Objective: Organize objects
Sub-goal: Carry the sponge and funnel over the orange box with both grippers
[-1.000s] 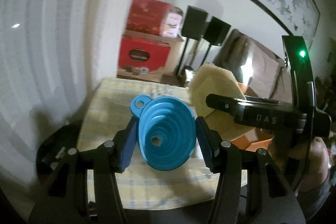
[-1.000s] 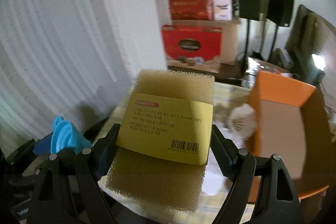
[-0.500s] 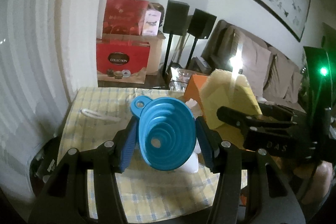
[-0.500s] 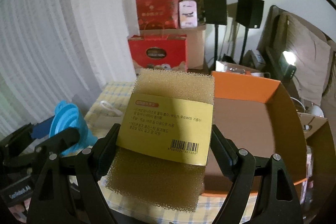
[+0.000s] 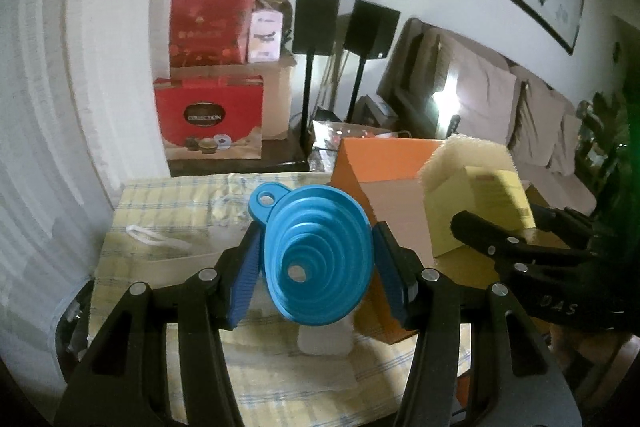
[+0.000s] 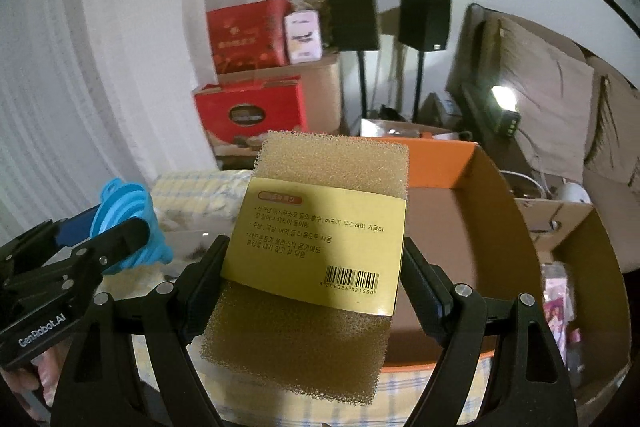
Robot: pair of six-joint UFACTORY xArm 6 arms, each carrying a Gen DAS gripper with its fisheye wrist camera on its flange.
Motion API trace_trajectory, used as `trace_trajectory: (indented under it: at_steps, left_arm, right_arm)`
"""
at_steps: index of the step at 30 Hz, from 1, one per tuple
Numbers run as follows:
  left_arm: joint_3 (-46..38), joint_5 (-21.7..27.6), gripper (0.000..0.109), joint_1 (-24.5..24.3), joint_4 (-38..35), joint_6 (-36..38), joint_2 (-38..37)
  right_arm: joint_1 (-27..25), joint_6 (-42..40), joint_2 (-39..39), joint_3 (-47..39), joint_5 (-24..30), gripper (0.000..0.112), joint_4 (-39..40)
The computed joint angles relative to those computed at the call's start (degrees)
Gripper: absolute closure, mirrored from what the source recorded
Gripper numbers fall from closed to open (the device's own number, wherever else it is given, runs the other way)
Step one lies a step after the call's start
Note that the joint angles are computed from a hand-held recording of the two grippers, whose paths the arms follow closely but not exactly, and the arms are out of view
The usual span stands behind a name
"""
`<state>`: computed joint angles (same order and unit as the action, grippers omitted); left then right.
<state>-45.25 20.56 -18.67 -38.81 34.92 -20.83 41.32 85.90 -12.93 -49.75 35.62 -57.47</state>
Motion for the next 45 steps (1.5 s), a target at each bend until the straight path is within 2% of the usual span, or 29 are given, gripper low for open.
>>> trace_trajectory:
  at_steps: [12,21,34,45]
  left_arm:
    - [-2.36,-3.96,0.058,-7.58,8.30,-9.80,5.37]
    - [-5.81,-4.29,0.058,-11.95,8.92,-12.73,10.79]
    - [-11.18,-5.27,0.057,-14.49,12.13,-16.60,19.96]
    - [-12.28,-5.04,0.057,-15.57,16.14,-20.64,22.91]
  right_arm:
    - [-5.32,-0.42,-7.61,7.51,0.46,0.029,0.45]
    - [-9.22,-3.40,-10.58,10.92,0.80,0.029,2.21]
    - [-16.80,-4.61,-10.60,15.62,-4.84,0.029,1.71]
    - [-22.38,-7.70,-7.44,17.13,-9.37,0.029,2.28]
